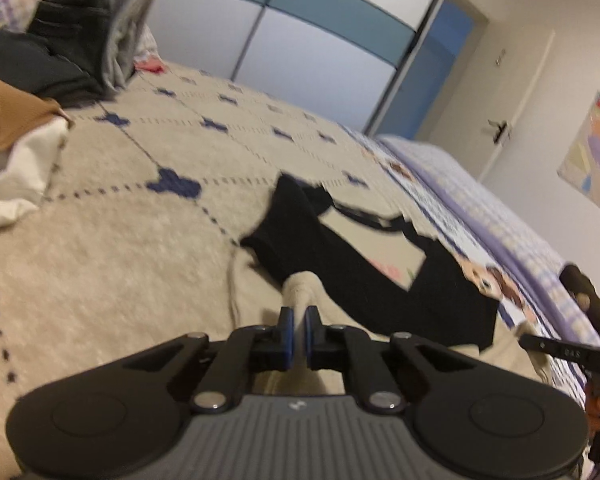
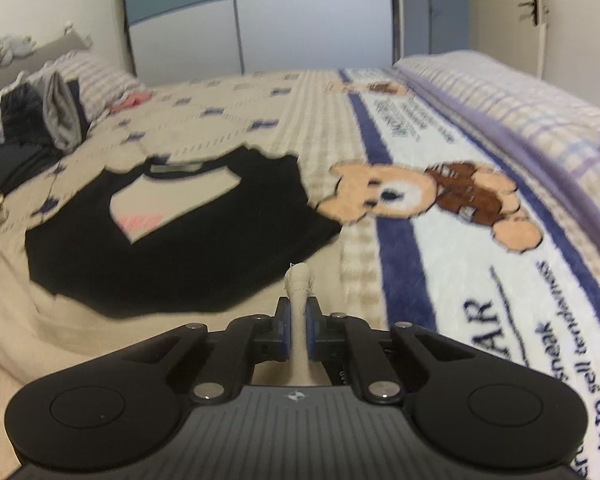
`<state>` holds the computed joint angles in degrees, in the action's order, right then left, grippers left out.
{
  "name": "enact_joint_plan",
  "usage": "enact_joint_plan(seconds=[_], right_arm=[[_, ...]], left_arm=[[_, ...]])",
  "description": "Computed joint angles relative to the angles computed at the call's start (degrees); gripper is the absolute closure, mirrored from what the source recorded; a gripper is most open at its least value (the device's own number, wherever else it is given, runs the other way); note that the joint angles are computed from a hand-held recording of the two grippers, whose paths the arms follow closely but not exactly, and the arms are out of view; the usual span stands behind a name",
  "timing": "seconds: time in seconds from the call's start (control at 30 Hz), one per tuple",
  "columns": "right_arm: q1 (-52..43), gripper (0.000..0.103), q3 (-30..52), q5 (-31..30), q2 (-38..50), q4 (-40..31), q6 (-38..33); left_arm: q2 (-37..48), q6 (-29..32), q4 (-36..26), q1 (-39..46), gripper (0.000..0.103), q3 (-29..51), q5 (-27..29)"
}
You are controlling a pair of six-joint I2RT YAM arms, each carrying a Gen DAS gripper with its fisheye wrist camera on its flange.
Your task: Fold clothes
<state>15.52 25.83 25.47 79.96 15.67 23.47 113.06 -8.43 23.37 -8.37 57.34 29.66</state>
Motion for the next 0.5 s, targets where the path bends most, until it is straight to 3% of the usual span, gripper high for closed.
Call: enact_joint_plan(seconds=[0.23, 0.33, 0.5], right_arm=[[1.9, 0.095, -3.4, 9.0, 4.7, 20.9, -6.9], [0.3, 0.095, -2.3, 9.0, 7.5, 25.0, -8.8], [-2.7, 0.095, 2.0, 7.4, 13.6, 26.3, -10.0]], left_arm=[[1.9, 0.4, 13.3, -2.0, 0.097, -2.2, -5.7], [3.7, 0.1, 12.7, -2.7, 0.097, 0.6, -8.0], [7.4, -1.1, 9.0, -4.1, 0.097, 8.1, -11.4]])
